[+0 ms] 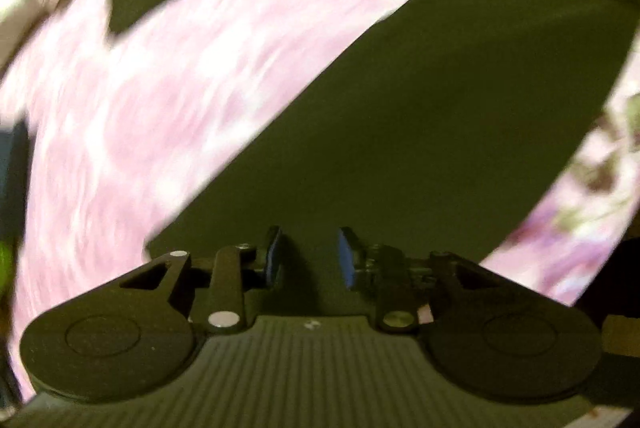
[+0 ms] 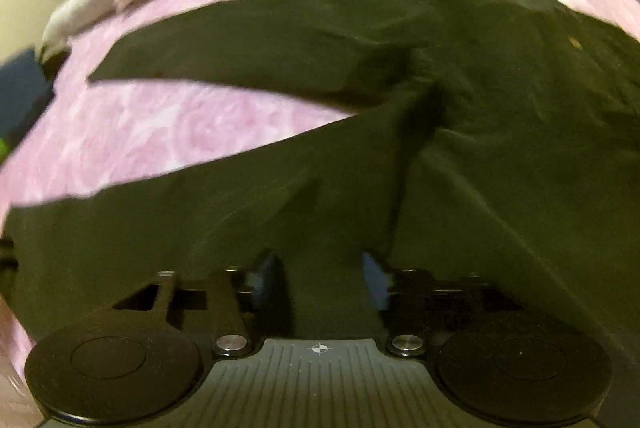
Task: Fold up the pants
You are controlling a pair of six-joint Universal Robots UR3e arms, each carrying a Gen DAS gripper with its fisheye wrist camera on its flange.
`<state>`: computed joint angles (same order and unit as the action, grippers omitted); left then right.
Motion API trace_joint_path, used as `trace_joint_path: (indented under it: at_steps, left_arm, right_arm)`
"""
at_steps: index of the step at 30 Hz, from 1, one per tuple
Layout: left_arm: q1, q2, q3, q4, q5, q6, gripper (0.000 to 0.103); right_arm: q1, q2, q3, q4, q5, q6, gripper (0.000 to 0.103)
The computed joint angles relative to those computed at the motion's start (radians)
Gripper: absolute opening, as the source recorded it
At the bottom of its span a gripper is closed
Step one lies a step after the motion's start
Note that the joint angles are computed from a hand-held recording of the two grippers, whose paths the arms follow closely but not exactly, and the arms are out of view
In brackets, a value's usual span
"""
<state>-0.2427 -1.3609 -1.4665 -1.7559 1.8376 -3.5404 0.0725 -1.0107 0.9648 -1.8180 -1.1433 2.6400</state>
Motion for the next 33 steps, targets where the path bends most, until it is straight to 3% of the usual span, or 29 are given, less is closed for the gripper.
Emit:
trace_joint_path:
  at_steps: [2,6,10,13,17,20,25,29,33]
  left_arm:
    - [0.080,0.148,-0.126,0.040,-0.039,0.003,0.040]
    - [0.168,0.253,-0.132,-0.074,-0.072,0.045,0.040]
    - [0.222,0.294,-0.040,-0.196,-0.101,0.123,0.036]
    - [0.214,0.272,0.060,-0.234,-0.084,0.123,0.036]
    - [0.054,0.153,0.183,-0.178,-0.014,0.083,0.037]
    - [-0.080,0.052,0.239,-0.087,0.022,0.118,0.039]
    - [-0.318,-0.137,0.241,0.035,0.103,0.185,0.042]
    - [-0.425,-0.267,0.223,0.059,0.206,0.169,0.042]
    - [-0.438,-0.312,0.153,0.095,0.273,0.163,0.044]
  right_arm:
    - [0.027,-0.032,0.019,-0.009,-0.055,0.043,0.050]
    - [0.047,-0.126,0.136,-0.004,-0.140,0.101,0.051]
    - [0.108,-0.101,-0.057,0.196,-0.248,0.147,0.052]
    - [0.107,-0.132,-0.116,0.246,-0.245,0.187,0.058]
    - [0.090,-0.224,-0.066,0.262,-0.266,0.102,0.061]
    - [0.057,-0.319,0.047,0.219,-0.295,0.043,0.062]
    - [-0.077,-0.458,0.225,0.188,-0.251,-0.057,0.064]
    - [-0.139,-0.507,0.314,0.184,-0.240,-0.165,0.064]
    - [-0.195,-0.531,0.382,0.156,-0.225,-0.263,0.064]
